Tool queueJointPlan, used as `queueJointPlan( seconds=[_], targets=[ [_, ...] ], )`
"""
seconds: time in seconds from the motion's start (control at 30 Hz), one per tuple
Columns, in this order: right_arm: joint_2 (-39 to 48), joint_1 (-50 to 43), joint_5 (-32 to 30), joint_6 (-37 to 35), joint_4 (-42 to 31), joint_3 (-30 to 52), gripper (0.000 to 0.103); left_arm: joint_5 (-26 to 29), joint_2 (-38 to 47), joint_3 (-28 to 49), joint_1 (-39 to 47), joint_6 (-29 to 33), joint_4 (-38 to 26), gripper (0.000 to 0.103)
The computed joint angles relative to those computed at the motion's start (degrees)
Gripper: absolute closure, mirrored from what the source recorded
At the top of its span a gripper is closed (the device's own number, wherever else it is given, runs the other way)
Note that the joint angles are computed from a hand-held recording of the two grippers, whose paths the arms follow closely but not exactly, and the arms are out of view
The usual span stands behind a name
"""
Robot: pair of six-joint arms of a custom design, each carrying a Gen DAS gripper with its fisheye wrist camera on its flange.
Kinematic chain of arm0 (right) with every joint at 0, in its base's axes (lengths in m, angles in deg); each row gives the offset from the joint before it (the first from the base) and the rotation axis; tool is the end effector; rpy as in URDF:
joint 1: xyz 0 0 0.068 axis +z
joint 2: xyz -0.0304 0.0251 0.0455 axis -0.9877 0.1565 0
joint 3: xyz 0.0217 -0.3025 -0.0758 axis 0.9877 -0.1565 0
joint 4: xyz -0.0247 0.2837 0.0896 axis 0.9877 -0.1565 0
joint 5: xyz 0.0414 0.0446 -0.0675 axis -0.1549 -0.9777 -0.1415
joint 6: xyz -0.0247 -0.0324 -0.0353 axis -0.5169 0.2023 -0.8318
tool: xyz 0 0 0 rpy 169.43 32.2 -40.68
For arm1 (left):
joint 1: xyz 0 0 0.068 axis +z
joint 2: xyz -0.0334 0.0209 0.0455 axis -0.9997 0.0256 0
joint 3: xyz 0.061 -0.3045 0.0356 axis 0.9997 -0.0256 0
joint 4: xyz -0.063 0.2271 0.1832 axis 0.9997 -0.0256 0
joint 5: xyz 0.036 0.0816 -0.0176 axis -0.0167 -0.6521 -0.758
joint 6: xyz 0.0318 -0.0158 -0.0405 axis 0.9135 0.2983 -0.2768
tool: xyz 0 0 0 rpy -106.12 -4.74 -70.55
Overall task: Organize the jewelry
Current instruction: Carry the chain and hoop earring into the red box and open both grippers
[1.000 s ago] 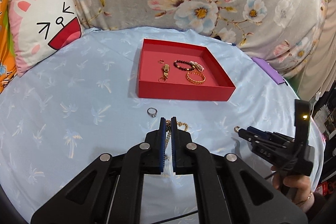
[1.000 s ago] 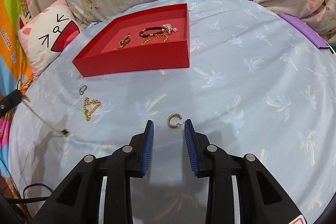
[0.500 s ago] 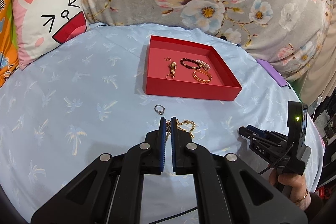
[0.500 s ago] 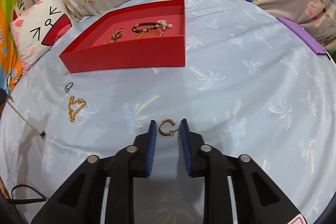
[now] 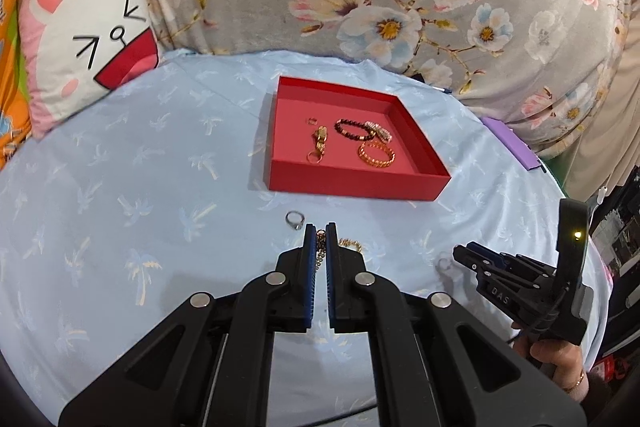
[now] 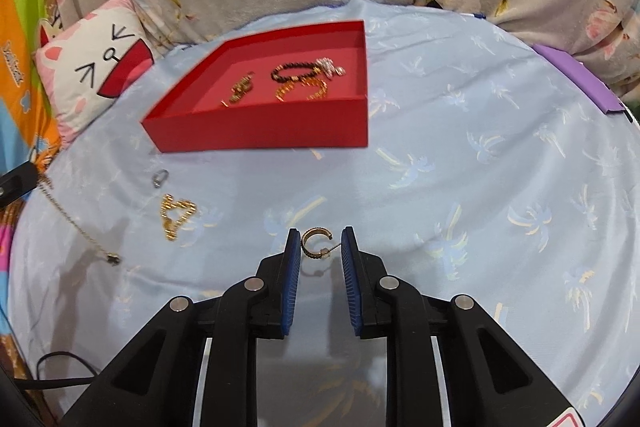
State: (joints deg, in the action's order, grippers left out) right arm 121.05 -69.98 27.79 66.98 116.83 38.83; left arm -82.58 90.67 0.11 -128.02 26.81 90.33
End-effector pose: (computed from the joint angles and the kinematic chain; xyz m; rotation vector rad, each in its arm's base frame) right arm 0.3016 0.0620 0.0636 -0.1049 2.4052 0.2600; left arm 0.2551 -0.1962 0.1180 0.0232 2.2624 -0.3002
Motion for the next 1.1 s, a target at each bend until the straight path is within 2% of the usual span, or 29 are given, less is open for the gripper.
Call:
queueJointPlan(
  seconds=[0.2, 0.37, 0.47, 0.73, 0.87, 1.1],
  targets=[
    [-9.17, -0.27, -3.42, -1.62, -6.72, 1.96, 0.084, 1.68, -2.98, 7.8, 1.11, 6.99, -5.57, 0.099],
    [-8.19, -1.26, -5.45, -3.09, -12.05, 10.93, 0.084, 3.99, 0.91, 19.17, 3.98, 11.79, -8.81, 0.1],
    [-3.9, -1.32, -5.15, -4.08, -14.71, 18.24, 0.084, 6.72, 6.43, 28.13, 6.43, 12.82, -12.05, 0.1],
    [11.72, -2.67, -5.62, -4.06, -22.68, 39.22, 0.084, 8.73, 23.7, 51.07, 10.91, 14.88, -20.55, 0.1],
    [20.17, -2.99, -5.03, -4.5, -28.64, 50.74, 0.084, 11.67, 33.84, 63.29, 13.24, 14.26, -26.09, 0.1],
    [33.06, -3.07, -4.53, -4.86, -39.98, 69.55, 0.084, 11.59, 46.41, 80.13, 14.82, 14.54, -35.28, 0.1]
  ],
)
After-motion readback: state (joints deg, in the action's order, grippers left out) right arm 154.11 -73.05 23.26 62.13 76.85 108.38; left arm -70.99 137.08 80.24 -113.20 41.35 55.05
